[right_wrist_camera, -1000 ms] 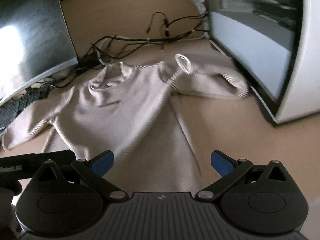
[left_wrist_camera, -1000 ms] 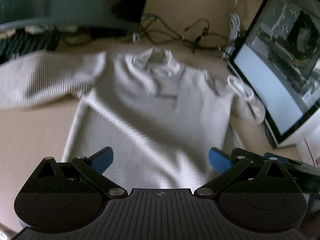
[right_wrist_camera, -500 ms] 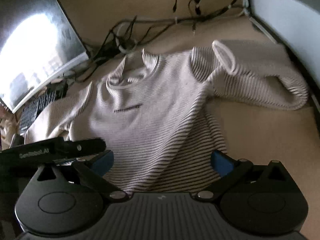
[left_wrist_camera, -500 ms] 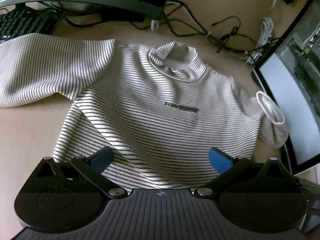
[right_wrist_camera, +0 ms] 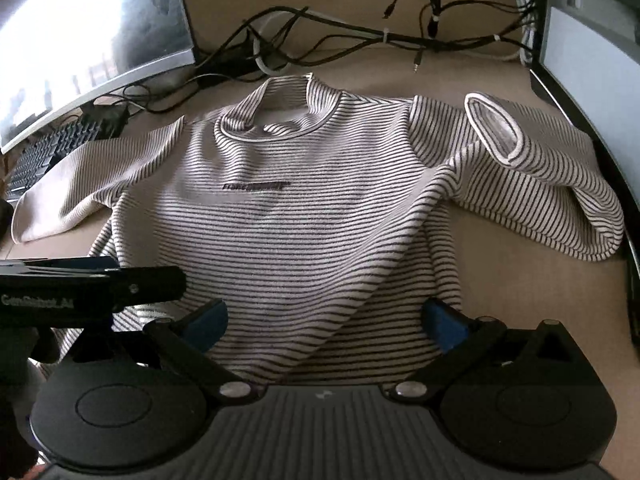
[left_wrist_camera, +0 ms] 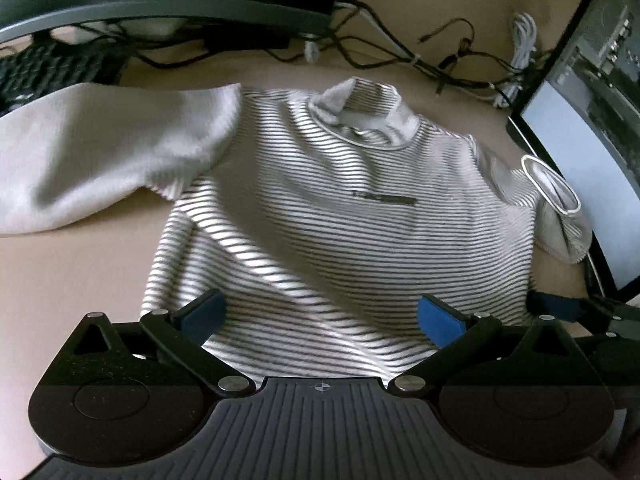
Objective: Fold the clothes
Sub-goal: 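Move both grippers toward the flattened shirt, then grasp the sleeve cuff nearest the right gripper with the right gripper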
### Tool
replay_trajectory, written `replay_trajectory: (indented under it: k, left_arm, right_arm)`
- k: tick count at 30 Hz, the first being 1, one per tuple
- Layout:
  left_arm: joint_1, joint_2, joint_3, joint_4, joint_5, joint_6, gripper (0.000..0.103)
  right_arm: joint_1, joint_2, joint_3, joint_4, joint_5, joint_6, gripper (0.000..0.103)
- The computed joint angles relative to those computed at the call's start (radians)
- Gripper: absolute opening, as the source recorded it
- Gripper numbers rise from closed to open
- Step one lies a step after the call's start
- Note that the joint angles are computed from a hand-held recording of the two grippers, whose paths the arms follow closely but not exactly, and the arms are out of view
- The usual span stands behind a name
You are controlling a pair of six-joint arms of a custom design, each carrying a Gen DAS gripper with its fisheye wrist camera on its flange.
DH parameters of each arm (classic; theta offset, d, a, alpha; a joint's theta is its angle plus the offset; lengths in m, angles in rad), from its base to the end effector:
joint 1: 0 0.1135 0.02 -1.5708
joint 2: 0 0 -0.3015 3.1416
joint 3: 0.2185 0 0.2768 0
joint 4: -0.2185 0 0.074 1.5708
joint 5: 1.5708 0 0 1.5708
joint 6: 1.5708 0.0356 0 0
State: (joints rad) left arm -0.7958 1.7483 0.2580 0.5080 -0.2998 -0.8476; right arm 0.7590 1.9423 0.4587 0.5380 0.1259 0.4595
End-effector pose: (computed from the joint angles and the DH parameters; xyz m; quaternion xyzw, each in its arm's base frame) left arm 0.1578 -0.1461 0.0559 -0.0678 0.9448 -0.1127 0.2999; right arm 0.2039 0.1872 0.0418 -0.1225 0.9419 0.1265 0.2860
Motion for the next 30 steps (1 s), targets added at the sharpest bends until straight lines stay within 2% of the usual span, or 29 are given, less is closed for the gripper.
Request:
replay_trajectory:
  k: [4, 11, 14, 16, 19, 20, 21, 24, 26, 28, 30]
  left_arm:
    - [0.009, -0.028, -0.050, 0.033, -0.002, -0.006, 0.103]
    - [0.011, -0.056, -0.093, 0.064, 0.007, 0.015, 0.103]
    - [-0.004, -0.053, -0.081, 0.045, -0.003, 0.022, 0.103]
    - [-0.002, -0.063, -0.068, 0.014, 0.002, 0.020, 0.103]
    - [0.032, -0.113, -0.073, -0.022, 0.054, -0.006, 0.103]
    - [0.046, -0.147, -0.075, -0.039, 0.085, -0.021, 0.103]
    - [0.060, -0.182, -0.077, -0.056, 0.115, -0.036, 0.103]
    - [0.024, -0.339, -0.094, -0.090, 0.154, -0.056, 0.103]
    - [0.006, -0.432, -0.120, -0.037, 0.228, -0.054, 0.103]
    - [-0.042, -0.478, -0.144, 0.073, 0.286, -0.056, 0.103]
    - [-0.130, -0.477, -0.125, 0.090, 0.241, -0.041, 0.103]
  right_arm:
    - [0.057, 0.000, 0.005, -0.016, 0.017, 0.010, 0.103]
    - [0.095, -0.007, -0.038, 0.046, 0.073, 0.109, 0.102]
    - [0.106, -0.035, -0.061, 0.035, 0.123, 0.138, 0.088]
    - [0.106, -0.043, -0.074, 0.038, 0.142, 0.125, 0.083]
    - [0.107, -0.053, -0.096, 0.051, 0.163, 0.111, 0.071]
    - [0.106, -0.066, -0.107, 0.055, 0.173, 0.108, 0.061]
    - [0.104, -0.080, -0.117, 0.058, 0.183, 0.106, 0.056]
    - [0.084, -0.170, -0.156, 0.039, 0.269, 0.066, 0.052]
    - [0.053, -0.257, -0.182, -0.002, 0.323, 0.012, 0.052]
    - [0.022, -0.347, -0.199, -0.062, 0.366, -0.039, 0.052]
    - [-0.001, -0.437, -0.207, -0.133, 0.414, -0.095, 0.052]
